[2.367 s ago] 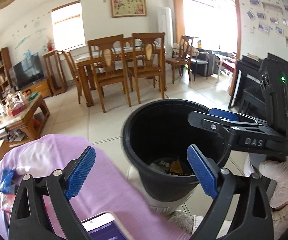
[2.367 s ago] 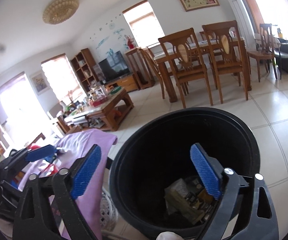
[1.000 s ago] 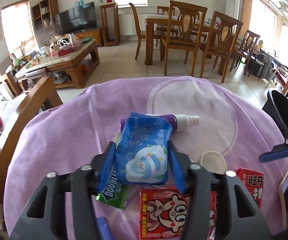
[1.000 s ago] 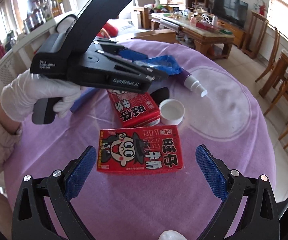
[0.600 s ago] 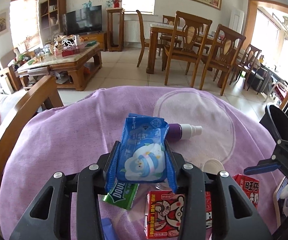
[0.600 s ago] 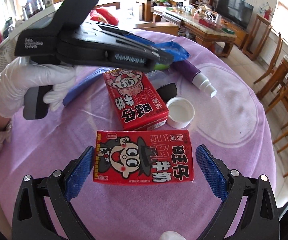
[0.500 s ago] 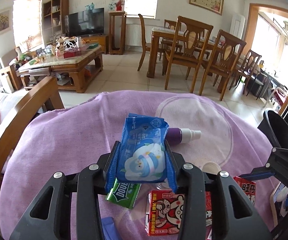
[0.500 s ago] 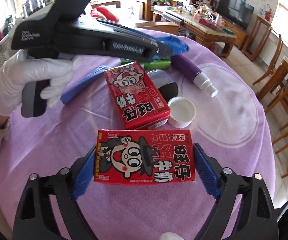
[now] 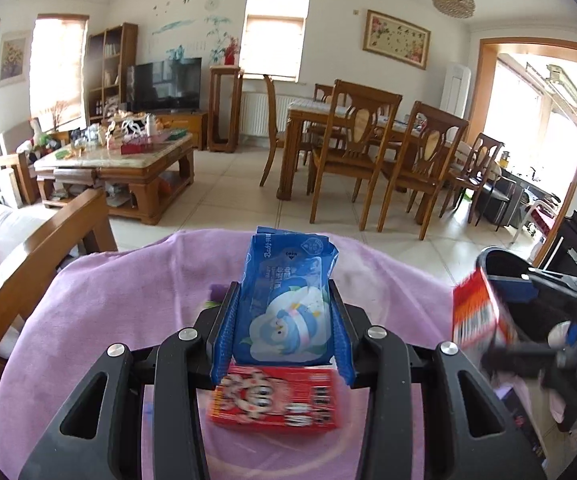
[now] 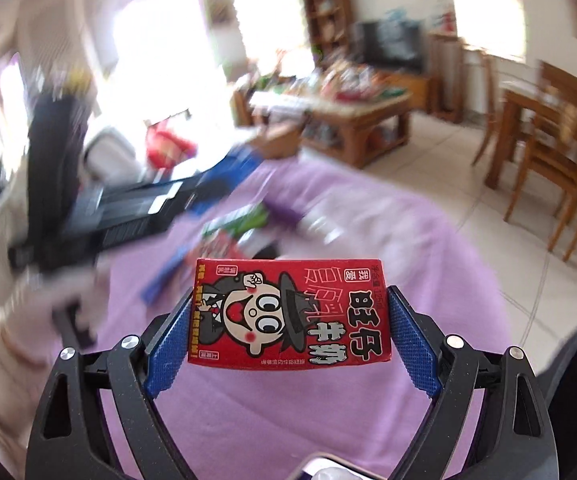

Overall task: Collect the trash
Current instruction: 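Carry the wipe pack and milk box over the black bin and open both tools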

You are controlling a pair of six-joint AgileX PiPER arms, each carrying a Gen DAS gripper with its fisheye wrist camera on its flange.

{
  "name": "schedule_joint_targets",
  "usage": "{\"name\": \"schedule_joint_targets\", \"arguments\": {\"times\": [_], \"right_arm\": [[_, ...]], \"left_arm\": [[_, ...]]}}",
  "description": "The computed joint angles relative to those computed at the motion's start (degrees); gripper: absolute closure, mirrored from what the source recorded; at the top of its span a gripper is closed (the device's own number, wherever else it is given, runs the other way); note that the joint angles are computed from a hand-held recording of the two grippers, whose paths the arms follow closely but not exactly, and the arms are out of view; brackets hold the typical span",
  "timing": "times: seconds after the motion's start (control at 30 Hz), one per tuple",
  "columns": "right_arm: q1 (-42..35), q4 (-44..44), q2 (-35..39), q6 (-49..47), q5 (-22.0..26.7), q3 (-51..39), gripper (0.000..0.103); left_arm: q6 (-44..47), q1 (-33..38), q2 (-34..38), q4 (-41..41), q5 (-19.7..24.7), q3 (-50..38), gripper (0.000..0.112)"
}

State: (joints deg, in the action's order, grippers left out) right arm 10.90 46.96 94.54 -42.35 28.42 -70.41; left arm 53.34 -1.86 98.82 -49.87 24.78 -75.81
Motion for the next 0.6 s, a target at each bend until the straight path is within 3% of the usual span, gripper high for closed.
{"name": "schedule_joint_targets", "arguments": {"times": [0.13, 0.27, 0.43, 0.6], "right_arm": [[-9.98, 19.35, -8.65, -15.85, -1.52, 10.33, 0.015], [-24.58, 30.92, -15.1, -25.93, 4.19, 18.08, 0.015], [-43.62, 32.59, -16.47, -31.13, 14.48, 22.23, 0.015], [-58.69, 32.11, -11.68, -36.69, 22.54, 23.38, 0.015]], "left_arm": [[-2.41, -6.75, -4.39, 0.86, -3.03, 3.25, 0.072], [-10.34, -16.61, -5.78, 7.82, -5.49, 3.06, 0.072], [-23.3, -27.67, -2.46, 19.7, -6.87, -1.04, 0.072], [-34.86, -35.84, 3.96, 30.72, -6.33, -7.05, 0.072]]}}
